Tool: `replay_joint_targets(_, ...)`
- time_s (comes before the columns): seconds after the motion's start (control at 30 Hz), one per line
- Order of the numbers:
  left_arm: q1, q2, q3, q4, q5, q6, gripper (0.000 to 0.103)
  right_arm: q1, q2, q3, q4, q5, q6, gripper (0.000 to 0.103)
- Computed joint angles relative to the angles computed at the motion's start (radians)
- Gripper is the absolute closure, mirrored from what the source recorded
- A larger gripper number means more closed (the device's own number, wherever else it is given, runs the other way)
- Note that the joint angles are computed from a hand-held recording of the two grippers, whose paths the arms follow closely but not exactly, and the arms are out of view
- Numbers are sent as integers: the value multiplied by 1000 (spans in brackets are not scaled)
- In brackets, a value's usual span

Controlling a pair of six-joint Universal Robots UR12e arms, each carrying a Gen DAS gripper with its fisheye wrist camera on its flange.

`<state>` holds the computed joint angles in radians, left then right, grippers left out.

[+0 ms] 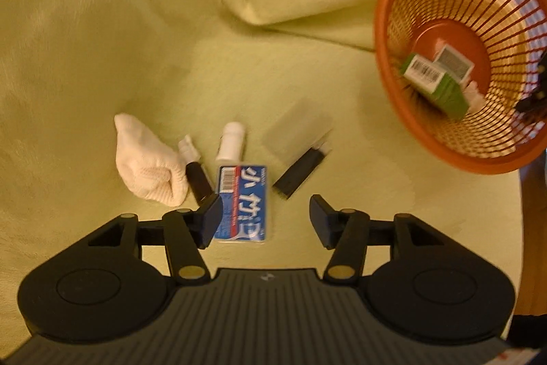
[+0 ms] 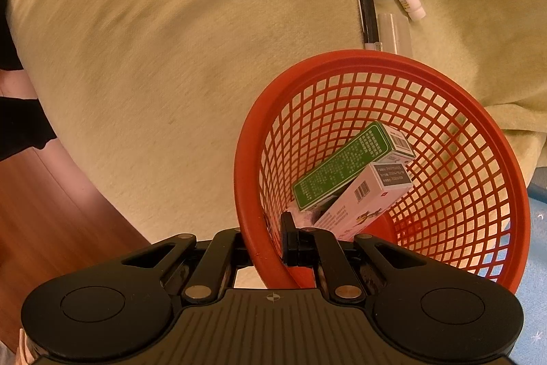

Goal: Organize objects
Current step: 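Grasp the blue toothpick box with the left tool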

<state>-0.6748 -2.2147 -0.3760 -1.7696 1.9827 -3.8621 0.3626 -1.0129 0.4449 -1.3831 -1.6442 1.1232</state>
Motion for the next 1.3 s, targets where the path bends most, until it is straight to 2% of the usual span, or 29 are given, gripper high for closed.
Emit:
replay_joint_targets(0.1,7,24,-58,14,-5,-17,52,0,0,-1,2,-1,2,99)
replay_joint_targets(0.47,27,63,-186,68,-21,-29,38,2,5,-7,9,-3,1,99)
replay_joint_targets(0.77,40,89,-261,98,-55,-42,38,2,7,-12,16,-5,-3,99)
replay_joint_targets(0.87,41,92,-269,101,-58,-56,38,2,7,-12,17,-5,-3,99)
replay_joint_targets(1.13,43,91,-271,106,-70,-33,38,2,2,-1,9,-6,-7,99)
replay_joint_targets(1.23,45,91,-273,105,-78,-29,40,3,4,-4,12,-10,-7,99)
replay_joint_targets(1.3,45,88,-266,97,-81,-28,49,3,1,1,9,-11,-8,99)
